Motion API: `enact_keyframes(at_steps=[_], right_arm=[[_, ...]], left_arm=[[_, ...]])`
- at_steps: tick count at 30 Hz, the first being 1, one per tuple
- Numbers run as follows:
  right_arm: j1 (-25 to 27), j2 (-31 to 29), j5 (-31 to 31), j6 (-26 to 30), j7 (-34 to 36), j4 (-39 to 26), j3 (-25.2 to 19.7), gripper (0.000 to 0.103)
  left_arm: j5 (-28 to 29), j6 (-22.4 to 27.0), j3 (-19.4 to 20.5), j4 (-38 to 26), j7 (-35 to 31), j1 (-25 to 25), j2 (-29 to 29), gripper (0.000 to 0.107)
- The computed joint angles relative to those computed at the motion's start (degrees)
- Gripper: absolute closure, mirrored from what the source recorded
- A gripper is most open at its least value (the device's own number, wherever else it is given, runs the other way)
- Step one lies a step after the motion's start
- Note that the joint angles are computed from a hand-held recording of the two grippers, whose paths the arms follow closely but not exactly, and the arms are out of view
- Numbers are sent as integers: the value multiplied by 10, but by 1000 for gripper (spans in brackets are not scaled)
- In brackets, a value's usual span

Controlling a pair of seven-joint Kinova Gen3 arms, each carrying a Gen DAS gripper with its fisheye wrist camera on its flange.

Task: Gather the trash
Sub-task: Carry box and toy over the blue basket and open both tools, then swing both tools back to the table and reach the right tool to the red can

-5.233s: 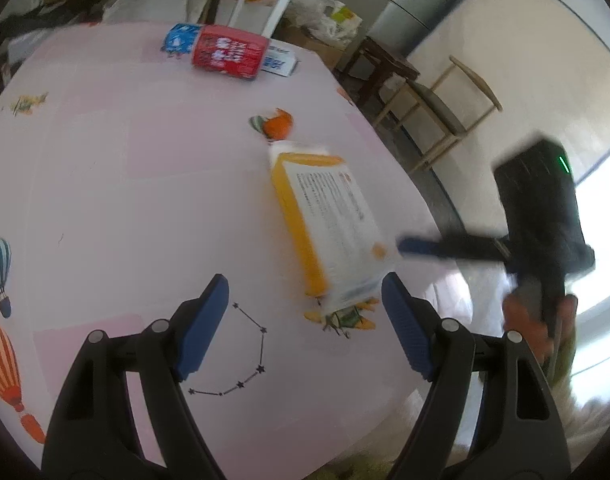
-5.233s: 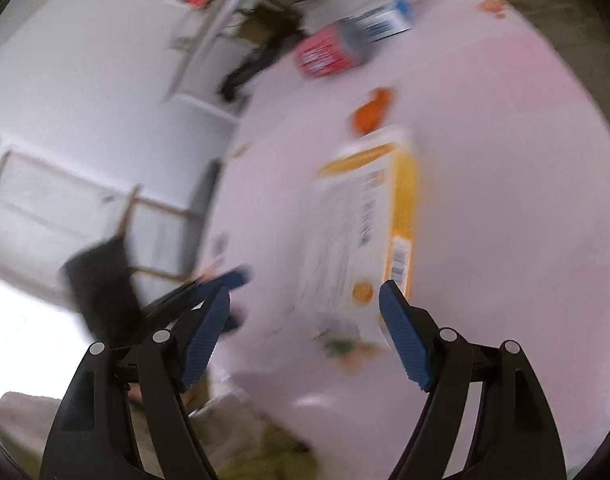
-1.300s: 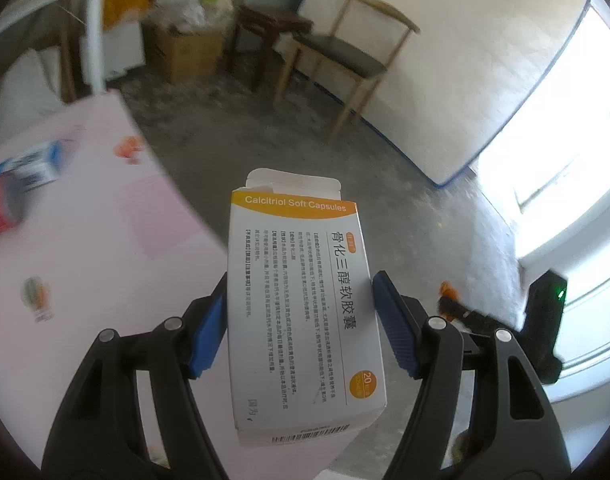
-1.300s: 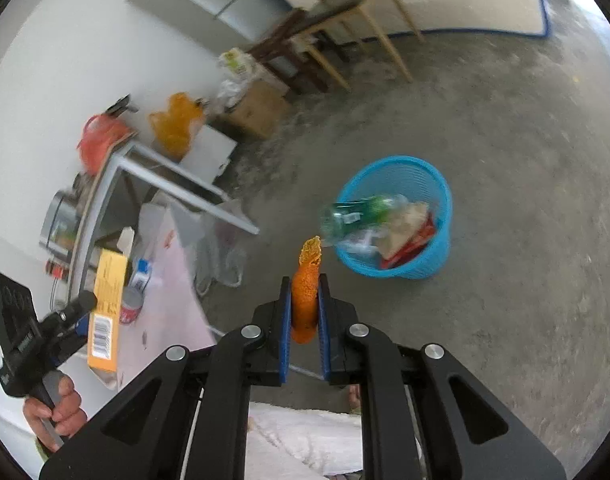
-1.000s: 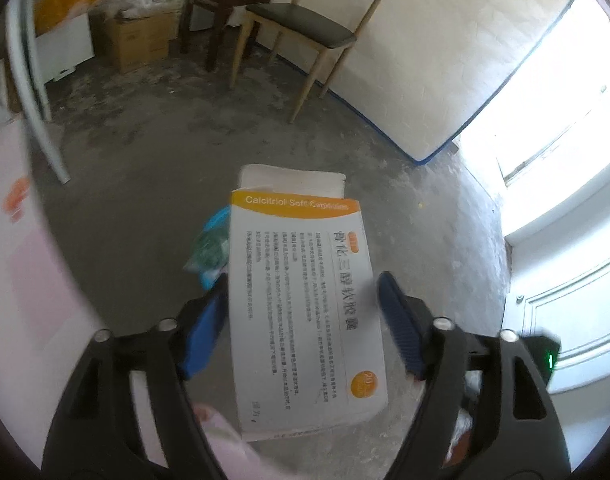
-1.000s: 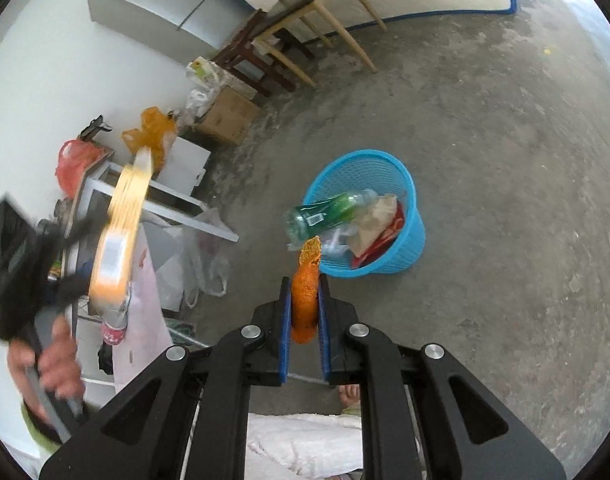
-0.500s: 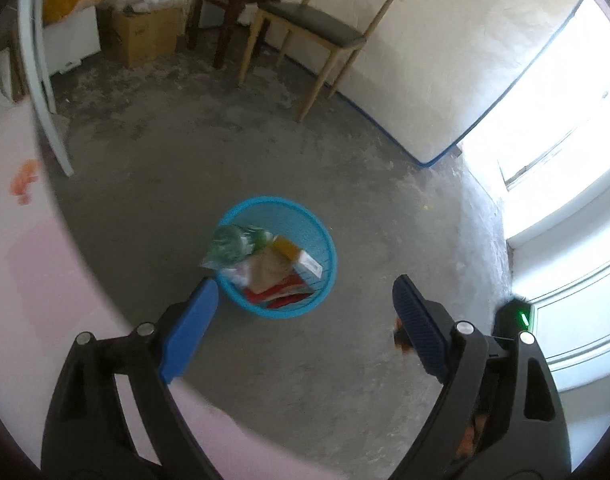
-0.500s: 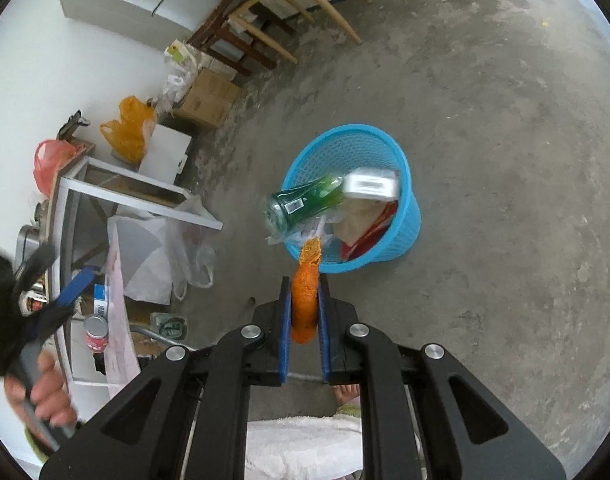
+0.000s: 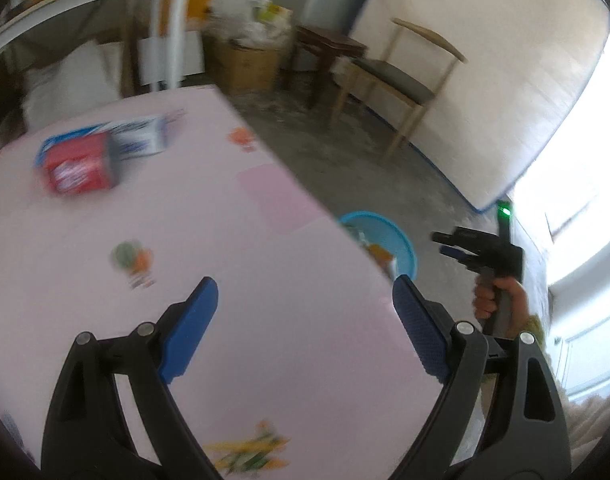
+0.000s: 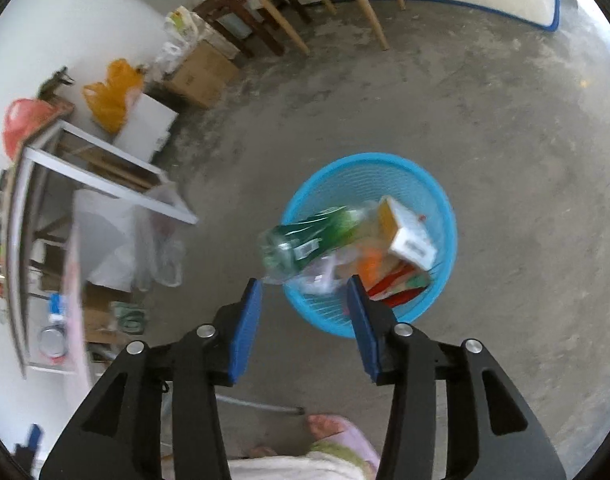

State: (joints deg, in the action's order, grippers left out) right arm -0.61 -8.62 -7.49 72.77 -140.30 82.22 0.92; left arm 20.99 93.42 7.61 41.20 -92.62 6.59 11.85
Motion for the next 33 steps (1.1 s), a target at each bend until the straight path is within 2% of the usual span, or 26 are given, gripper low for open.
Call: enact_keyframes(at_steps=[6,10,16,20,25,33], right_arm=[[-18,-45,5,13,-42,24,-30,52],[-25,-85,0,26,-81,39,-48,52],[-38,-95,14,65,-113,-6,-79,49],[-53,-79,37,76,-119,-59,-103,42],[-86,-37,49,74,-103,-134,-119,41],[-157,42,59,85,-65,-243,-132,41]], left_arm=[[32,-2,-26,64,-17,-58,-31,23],[56,-20,-35,104,-28,-79,-52,23],[77,-35,-54,147,-56,-102,-81,23],[85,-40,-67,167,-63,-112,-96,23],[94,-45,-85,188,-70,-128,-112,23],[108,-55,-103,187,-67,-154,-109,23]])
